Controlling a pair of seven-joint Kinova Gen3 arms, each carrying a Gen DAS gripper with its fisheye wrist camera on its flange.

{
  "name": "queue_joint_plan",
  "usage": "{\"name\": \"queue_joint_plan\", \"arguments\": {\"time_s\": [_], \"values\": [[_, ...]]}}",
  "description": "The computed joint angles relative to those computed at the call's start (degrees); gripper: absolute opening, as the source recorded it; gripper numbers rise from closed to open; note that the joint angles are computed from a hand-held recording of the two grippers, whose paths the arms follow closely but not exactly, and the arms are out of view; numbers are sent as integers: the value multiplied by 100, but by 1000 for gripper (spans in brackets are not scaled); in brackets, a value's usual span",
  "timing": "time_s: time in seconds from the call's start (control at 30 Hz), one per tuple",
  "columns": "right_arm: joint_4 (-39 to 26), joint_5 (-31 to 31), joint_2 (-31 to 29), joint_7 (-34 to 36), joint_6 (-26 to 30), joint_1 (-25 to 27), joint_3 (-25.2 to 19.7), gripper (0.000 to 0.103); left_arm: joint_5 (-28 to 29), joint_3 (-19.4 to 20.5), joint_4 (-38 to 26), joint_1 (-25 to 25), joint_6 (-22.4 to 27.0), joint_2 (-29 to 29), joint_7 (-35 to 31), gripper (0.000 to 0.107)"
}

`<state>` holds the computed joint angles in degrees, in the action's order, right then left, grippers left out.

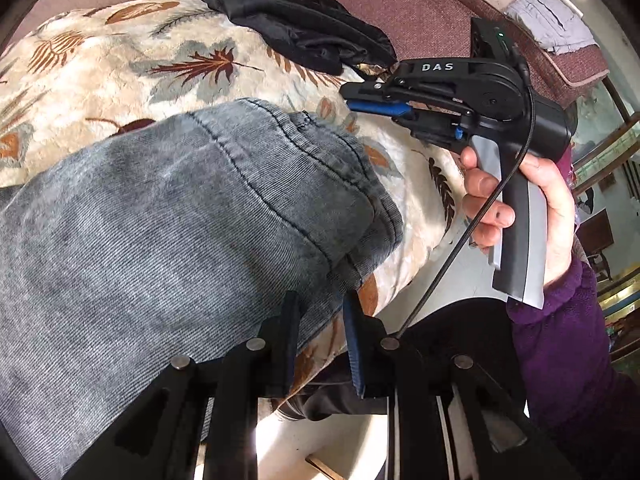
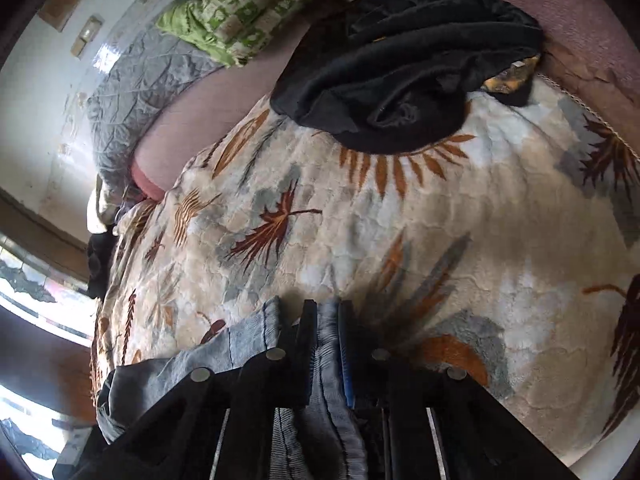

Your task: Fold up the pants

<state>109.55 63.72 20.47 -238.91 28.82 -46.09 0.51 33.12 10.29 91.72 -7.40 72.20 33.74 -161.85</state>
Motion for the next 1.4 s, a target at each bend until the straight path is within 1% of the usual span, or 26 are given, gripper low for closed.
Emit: {"name": "queue_joint_plan", "arguments": {"time_s": [0.07, 0.1, 0.17, 0.2, 0.27, 0.33, 0.4, 0.47, 0.53, 0.57, 0.67, 0.73, 0.8, 0.83, 0.87, 0.9, 0.93, 1.0, 1.07, 1.13, 1.17, 1.23, 1.3, 1.33, 1.37, 1.4], "values": [[199, 258, -200, -466, 239, -531, 347, 12, -243, 498, -10, -511, -17, 0, 88, 23], [288, 491, -268, -699, 243, -796, 568, 13, -285, 666, 3, -777, 11, -37, 45, 23], [392, 957, -360, -1099, -29, -1058, 806, 13, -208, 813, -24, -1307, 195, -138, -216, 24], [419, 1190, -385, -1175, -259, -1030, 795, 13, -138, 802, -47, -1573, 257, -215, -360, 27], [337, 1656, -310, -1351, -469, -701, 454, 13, 67, 692, -160, -2104, 288, -365, -500, 34], [179, 1868, -202, -1345, -507, -224, -77, 13, 230, 549, -475, -2624, 213, -401, -268, 51], [-25, 1731, -52, -1086, -479, 163, -509, 13, 453, 102, -952, -2892, 94, -311, 198, 58], [-165, 1682, 94, -1012, -650, 245, -524, 13, 641, -429, -1483, -3048, -175, -127, 664, 60], [-320, 1411, 223, -715, -805, 305, -525, 13, 901, -959, -2014, -3092, -417, 185, 1130, 65], [-409, 1233, 279, -482, -784, 427, -668, 13, 1107, -1225, -2279, -3083, -486, 394, 1363, 65], [-699, 693, 433, 217, -583, 978, -1363, 13, 1709, -2021, -3076, -2855, -574, 1018, 2062, 65], [-885, 378, 533, 683, -359, 1384, -1894, 13, 1827, -2342, -3600, -2651, -517, 1336, 2526, 65], [-1012, 55, 600, 1149, -216, 1683, -2251, 20, 1581, -2292, -4115, -2552, -456, 1620, 2839, 66], [-1061, -160, 601, 1382, -114, 1695, -2270, 33, 1360, -2331, -4353, -2421, -388, 1734, 2958, 67], [-1081, -332, 571, 1538, -39, 1629, -2183, 51, 1130, -2462, -4572, -2229, -354, 1842, 3132, 67], [-1059, -462, 513, 1600, -30, 1497, -1990, 61, 910, -2495, -4751, -2117, -342, 1945, 3274, 67], [-1011, -523, 448, 1569, -59, 1312, -1725, 67, 747, -2430, -4953, -2089, -242, 2067, 3331, 67], [-810, -420, 319, 1284, -398, 1018, -1194, 67, 398, -2206, -5169, -2092, -81, 2208, 3306, 67], [-713, -408, 278, 1242, -804, 977, -936, 67, 303, -1987, -4964, -2120, -204, 2114, 3070, 67], [-827, -628, 416, 1573, -870, 1046, -939, 67, 326, -1809, -4607, -2159, -480, 1915, 2672, 66], [-944, -796, 529, 1806, -763, 1142, -1049, 67, 289, -1620, -4570, -2237, -482, 1864, 2552, 65], [-1133, -1232, 729, 2220, -698, 1131, -952, 66, 250, -1200, -4633, -2422, -304, 1891, 2359, 59], [-1244, -1468, 909, 2420, -828, 1136, -821, 66, 83, -1201, -4515, -2284, -408, 1774, 2242, 58], [-1361, -1631, 993, 2625, -758, 1170, -846, 62, 40, -1278, -4348, -2169, -596, 1679, 2125, 54], [-1493, -1713, 1061, 2858, -595, 1161, -882, 48, -44, -1340, -4285, -2057, -721, 1642, 2099, 49], [-1636, -1758, 1132, 3091, -362, 1153, -951, 37, -158, -1297, -4318, -2028, -754, 1665, 2162, 34]]}}
